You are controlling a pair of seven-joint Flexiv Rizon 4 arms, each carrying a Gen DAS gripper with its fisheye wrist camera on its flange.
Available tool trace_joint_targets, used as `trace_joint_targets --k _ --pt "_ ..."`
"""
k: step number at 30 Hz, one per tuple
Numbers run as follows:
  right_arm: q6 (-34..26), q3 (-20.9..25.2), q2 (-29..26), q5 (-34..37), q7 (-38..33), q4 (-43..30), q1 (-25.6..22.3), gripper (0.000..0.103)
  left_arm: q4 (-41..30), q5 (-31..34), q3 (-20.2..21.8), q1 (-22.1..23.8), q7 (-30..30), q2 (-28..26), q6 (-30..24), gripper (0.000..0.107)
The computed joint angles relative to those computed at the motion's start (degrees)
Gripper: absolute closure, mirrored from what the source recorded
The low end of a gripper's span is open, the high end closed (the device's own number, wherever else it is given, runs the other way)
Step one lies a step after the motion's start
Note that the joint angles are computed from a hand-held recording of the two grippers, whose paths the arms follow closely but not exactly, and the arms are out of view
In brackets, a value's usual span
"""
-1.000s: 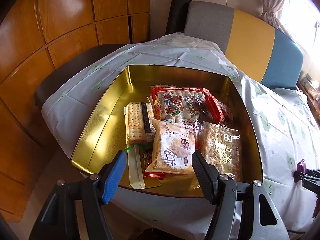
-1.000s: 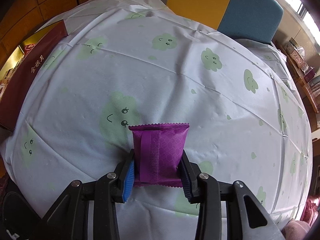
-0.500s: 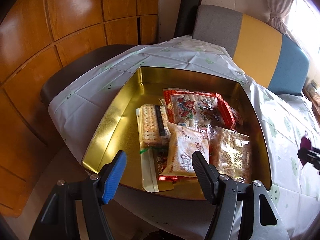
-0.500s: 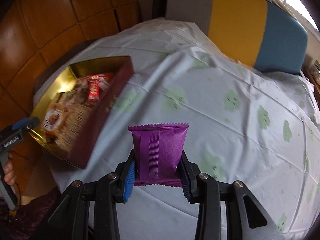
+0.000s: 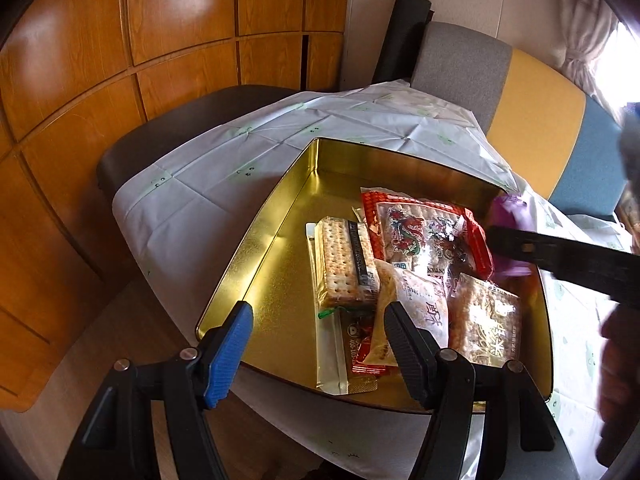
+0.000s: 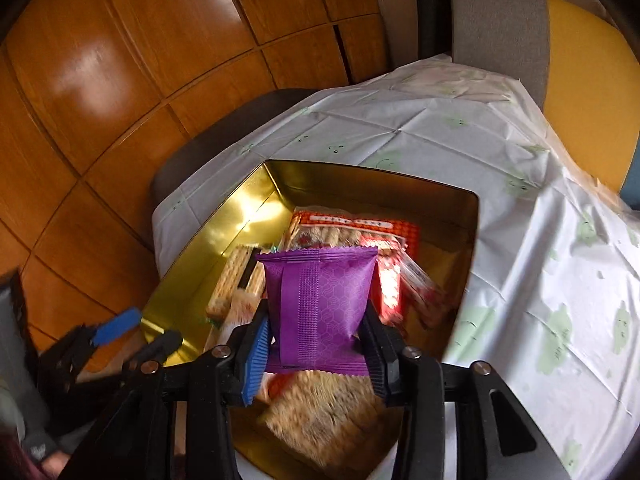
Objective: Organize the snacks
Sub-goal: 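Carry the purple packet into the gold tray and open the right gripper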
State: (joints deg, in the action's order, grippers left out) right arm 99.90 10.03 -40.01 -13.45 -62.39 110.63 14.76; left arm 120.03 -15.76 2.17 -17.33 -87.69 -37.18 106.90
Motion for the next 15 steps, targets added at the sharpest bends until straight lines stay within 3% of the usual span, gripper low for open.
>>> trace_joint_targets --k 5,11,15 --pt "-4.8 -2.1 -2.2 0.2 1.6 -3.5 2.5 0.057 -0.2 -0.4 0.8 -0.8 -0.2 -0.4 -0.2 0.038" --pt "-1.4 -5.1 -1.2 2.0 2.3 0.4 4.7 0.057 -0.4 -1.2 2.2 -2.5 -0.1 -0.7 0.0 0.038" --pt "3.2 -12.6 0.7 5.2 3.4 5.2 11.9 0.057 0.1 -1.5 2.3 -3.0 -0.2 -0.6 1.5 0.038"
